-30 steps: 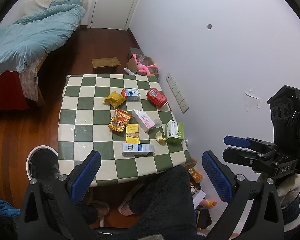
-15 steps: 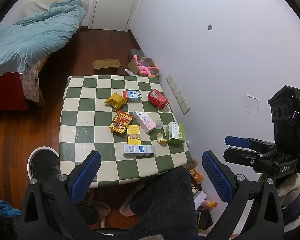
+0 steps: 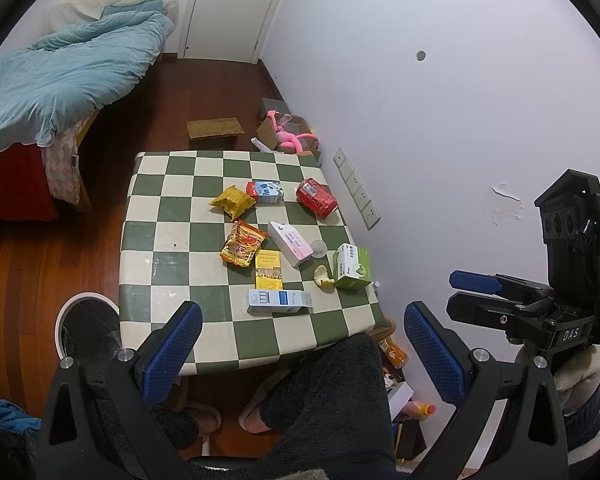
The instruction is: Collect trash
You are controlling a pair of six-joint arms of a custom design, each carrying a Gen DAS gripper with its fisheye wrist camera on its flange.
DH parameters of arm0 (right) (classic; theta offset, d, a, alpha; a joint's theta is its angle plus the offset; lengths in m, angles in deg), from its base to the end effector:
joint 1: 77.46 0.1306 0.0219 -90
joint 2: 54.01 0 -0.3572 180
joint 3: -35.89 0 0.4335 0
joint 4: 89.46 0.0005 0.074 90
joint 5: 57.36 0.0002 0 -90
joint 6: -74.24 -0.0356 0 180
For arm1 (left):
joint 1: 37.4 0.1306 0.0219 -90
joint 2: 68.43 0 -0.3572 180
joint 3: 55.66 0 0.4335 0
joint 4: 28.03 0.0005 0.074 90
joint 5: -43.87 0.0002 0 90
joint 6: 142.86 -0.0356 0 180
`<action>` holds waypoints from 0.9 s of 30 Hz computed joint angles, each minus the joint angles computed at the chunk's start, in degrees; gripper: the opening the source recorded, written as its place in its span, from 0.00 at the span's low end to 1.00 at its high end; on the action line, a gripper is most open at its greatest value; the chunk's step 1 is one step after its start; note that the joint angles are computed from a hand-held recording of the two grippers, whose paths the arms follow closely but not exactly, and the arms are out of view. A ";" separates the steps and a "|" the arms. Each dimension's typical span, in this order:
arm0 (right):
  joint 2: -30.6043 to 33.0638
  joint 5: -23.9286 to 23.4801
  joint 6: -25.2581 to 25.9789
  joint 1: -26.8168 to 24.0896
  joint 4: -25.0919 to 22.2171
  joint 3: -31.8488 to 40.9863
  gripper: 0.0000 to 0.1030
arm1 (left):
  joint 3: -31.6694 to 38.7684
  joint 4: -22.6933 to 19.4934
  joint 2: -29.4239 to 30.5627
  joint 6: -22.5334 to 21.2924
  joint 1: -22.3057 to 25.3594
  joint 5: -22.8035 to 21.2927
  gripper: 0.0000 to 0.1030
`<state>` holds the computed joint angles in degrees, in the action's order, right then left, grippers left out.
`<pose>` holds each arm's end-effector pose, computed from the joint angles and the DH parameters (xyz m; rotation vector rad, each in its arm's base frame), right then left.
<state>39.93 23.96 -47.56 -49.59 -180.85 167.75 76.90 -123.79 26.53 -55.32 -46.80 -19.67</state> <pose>0.3984 0.2162 0.6655 0.0240 2.5985 0.5976 0.4432 -0.0900 0.6609 0.4326 2.5133 -0.6411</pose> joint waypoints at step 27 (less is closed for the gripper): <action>-0.74 1.59 -2.02 -0.83 1.76 -2.39 1.00 | -5.07 5.72 -1.90 2.27 -1.26 -8.42 1.00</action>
<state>39.19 25.55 -49.58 -50.43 -179.10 165.36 71.83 -118.07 24.63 -53.06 -48.06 -28.09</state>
